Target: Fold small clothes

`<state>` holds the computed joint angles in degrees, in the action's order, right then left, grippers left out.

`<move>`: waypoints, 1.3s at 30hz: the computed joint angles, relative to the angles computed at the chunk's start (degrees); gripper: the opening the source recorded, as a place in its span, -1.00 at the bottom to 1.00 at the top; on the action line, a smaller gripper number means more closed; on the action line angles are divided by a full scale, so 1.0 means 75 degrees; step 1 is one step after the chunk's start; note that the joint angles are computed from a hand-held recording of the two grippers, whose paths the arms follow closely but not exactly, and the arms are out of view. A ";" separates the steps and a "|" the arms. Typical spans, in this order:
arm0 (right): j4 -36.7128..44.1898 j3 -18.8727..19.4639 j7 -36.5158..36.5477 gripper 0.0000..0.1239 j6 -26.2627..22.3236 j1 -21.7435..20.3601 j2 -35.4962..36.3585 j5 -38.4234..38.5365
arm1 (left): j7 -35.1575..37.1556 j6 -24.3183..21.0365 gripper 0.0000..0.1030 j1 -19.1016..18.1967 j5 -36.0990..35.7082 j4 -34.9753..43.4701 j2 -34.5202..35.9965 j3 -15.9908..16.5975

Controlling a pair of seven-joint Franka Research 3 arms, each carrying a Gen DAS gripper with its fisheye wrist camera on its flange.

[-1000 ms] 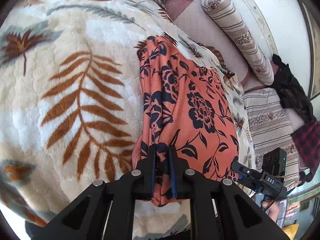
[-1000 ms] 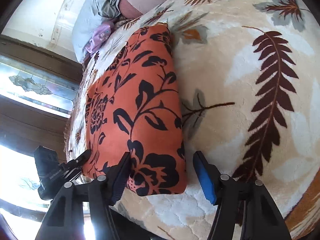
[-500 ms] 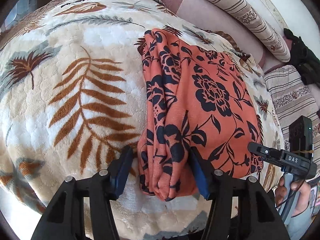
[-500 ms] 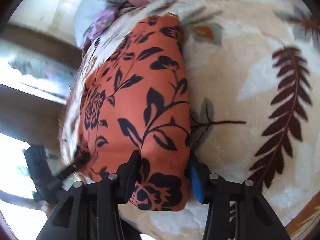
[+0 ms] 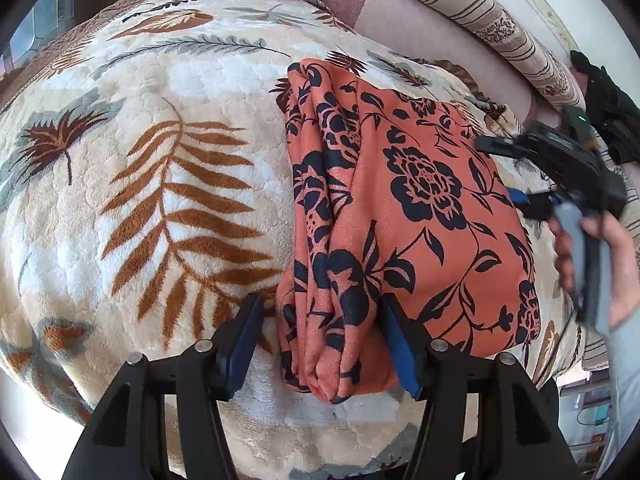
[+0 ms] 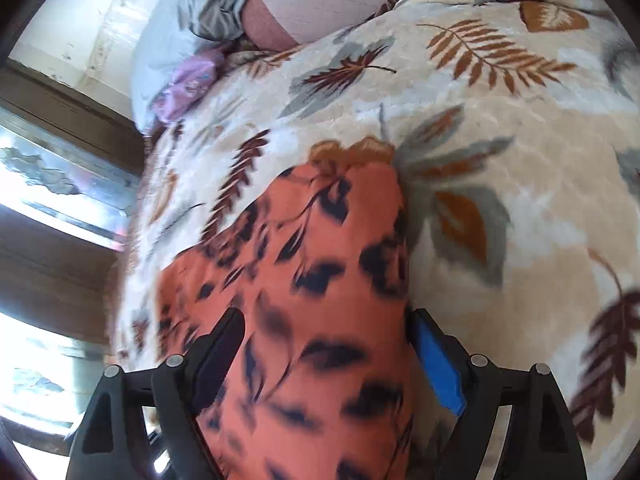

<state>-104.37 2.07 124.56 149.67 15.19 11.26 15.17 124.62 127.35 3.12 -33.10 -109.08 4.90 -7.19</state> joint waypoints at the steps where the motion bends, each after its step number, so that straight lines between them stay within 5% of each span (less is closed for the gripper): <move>1: 0.0257 -0.0065 0.0127 -0.03 -0.0156 0.0023 0.0219 -0.0188 | 0.0046 0.0010 0.19 0.0007 -0.0024 -0.0013 -0.0004 0.0000; 2: 0.0419 -0.0106 0.0304 -0.18 -0.0354 0.0017 0.0384 -0.0248 | 0.0100 0.0015 0.19 0.0016 -0.0056 -0.0021 -0.0004 0.0002; 6: -0.0187 -0.0040 0.0395 -0.18 0.0339 -0.0057 0.0111 0.0259 | 0.0282 0.0108 0.21 0.0025 -0.0094 -0.0097 -0.0019 0.0003; 11: -0.0810 0.0073 0.0603 0.40 0.1189 0.0065 -0.0343 0.0354 | 0.0350 0.0220 0.25 0.0004 -0.0148 -0.0188 -0.0070 0.0002; 13: -0.0278 0.0090 0.0286 0.33 0.0174 0.0058 -0.0042 0.0088 | 0.0327 0.0276 0.25 -0.0020 -0.0097 -0.0224 -0.0102 0.0001; 14: -0.0042 0.0215 0.0064 0.04 -0.0221 -0.0045 0.0142 0.0064 | 0.0328 0.0288 0.26 -0.0027 -0.0097 -0.0242 -0.0119 0.0002; 19: -0.0857 -0.0218 0.1875 0.15 0.0401 0.0556 -0.0703 -0.1617 | 0.0411 0.0423 0.27 -0.0052 -0.0215 -0.0358 -0.0181 0.0019; 22: -0.1949 0.0166 0.1729 0.35 0.0841 0.0543 -0.1535 -0.1320 | 0.0480 0.0501 0.27 -0.0066 -0.0271 -0.0456 -0.0254 0.0035; 25: -0.2436 0.0413 0.0994 -0.03 0.0469 0.0599 -0.1766 -0.0628 | 0.0365 0.0508 0.28 -0.0096 -0.0203 -0.0467 -0.0269 0.0054; 27: -0.2784 0.0506 0.1339 -0.06 0.0891 0.0551 -0.1996 -0.0822 | 0.0102 0.0583 0.28 -0.0147 0.0069 -0.0505 -0.0364 0.0052; 31: -0.3422 0.0751 0.2136 0.30 0.1645 0.0487 -0.2549 -0.1272 | 0.0312 0.1122 0.30 -0.0238 -0.0486 -0.0963 -0.0871 0.0132; 33: -0.3313 0.0852 0.1714 0.23 0.1201 0.0591 -0.2385 -0.1260 | 0.0345 0.1447 0.43 -0.0343 -0.0653 -0.1175 -0.0941 0.0166; 34: -0.3211 0.0989 0.1908 0.01 0.0912 0.0513 -0.2242 -0.1893 | 0.0088 0.1459 0.43 -0.0400 -0.0223 -0.1170 -0.0838 0.0138; 35: -0.3289 0.1004 0.2115 -0.01 0.1049 0.0504 -0.2308 -0.2076 | -0.0312 0.1386 0.44 -0.0449 0.0407 -0.1090 -0.0678 0.0095; 39: -0.3780 0.1056 0.2426 0.17 0.1564 0.0517 -0.2869 -0.1791 | -0.0727 0.1490 0.43 -0.0533 0.0662 -0.0986 -0.0736 0.0078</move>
